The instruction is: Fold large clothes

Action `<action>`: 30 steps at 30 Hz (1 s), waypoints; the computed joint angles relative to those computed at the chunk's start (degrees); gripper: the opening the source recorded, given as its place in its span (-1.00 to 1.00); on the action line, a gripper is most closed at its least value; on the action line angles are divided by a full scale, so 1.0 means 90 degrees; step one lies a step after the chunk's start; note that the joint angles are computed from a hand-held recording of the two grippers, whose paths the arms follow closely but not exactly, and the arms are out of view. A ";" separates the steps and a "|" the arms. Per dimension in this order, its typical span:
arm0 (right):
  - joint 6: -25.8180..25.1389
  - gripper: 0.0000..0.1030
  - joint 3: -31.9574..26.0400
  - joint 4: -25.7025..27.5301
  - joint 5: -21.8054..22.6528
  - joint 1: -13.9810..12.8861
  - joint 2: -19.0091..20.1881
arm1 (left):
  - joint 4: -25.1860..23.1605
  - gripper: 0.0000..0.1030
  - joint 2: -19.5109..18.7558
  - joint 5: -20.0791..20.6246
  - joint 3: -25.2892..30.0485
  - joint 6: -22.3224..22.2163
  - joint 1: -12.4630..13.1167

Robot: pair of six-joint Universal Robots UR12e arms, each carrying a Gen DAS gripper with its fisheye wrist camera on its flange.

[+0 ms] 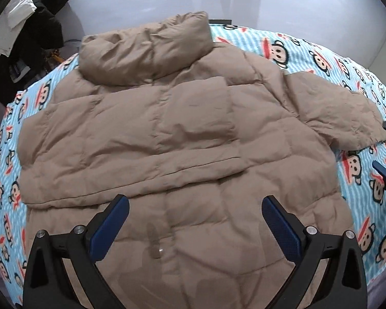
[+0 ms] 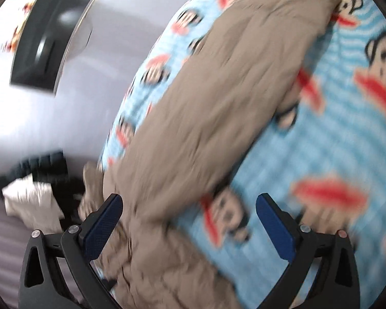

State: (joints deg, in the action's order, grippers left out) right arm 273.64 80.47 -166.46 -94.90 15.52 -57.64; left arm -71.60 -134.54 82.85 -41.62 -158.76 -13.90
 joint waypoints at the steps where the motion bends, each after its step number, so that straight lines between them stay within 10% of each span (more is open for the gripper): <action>1: 0.0115 1.00 0.0112 -0.0109 -0.0047 -0.0059 -0.0016 | -0.0038 1.00 -0.0094 0.0047 0.0114 -0.0070 -0.0053; 15: 0.2418 0.90 0.0706 -0.2435 -0.1117 -0.0312 0.0321 | 0.0212 1.00 -0.0628 0.0699 0.0646 -0.0307 -0.0318; 19: 0.2924 -0.91 0.0830 -0.3273 -0.1149 -0.0293 0.0449 | 0.0167 1.00 -0.0701 0.0767 0.0734 -0.0270 -0.0310; 30: -0.0392 -0.92 -0.0158 -0.1713 -0.0535 -0.0326 0.0104 | 0.0439 1.00 -0.0625 0.0904 0.0858 -0.0260 -0.0084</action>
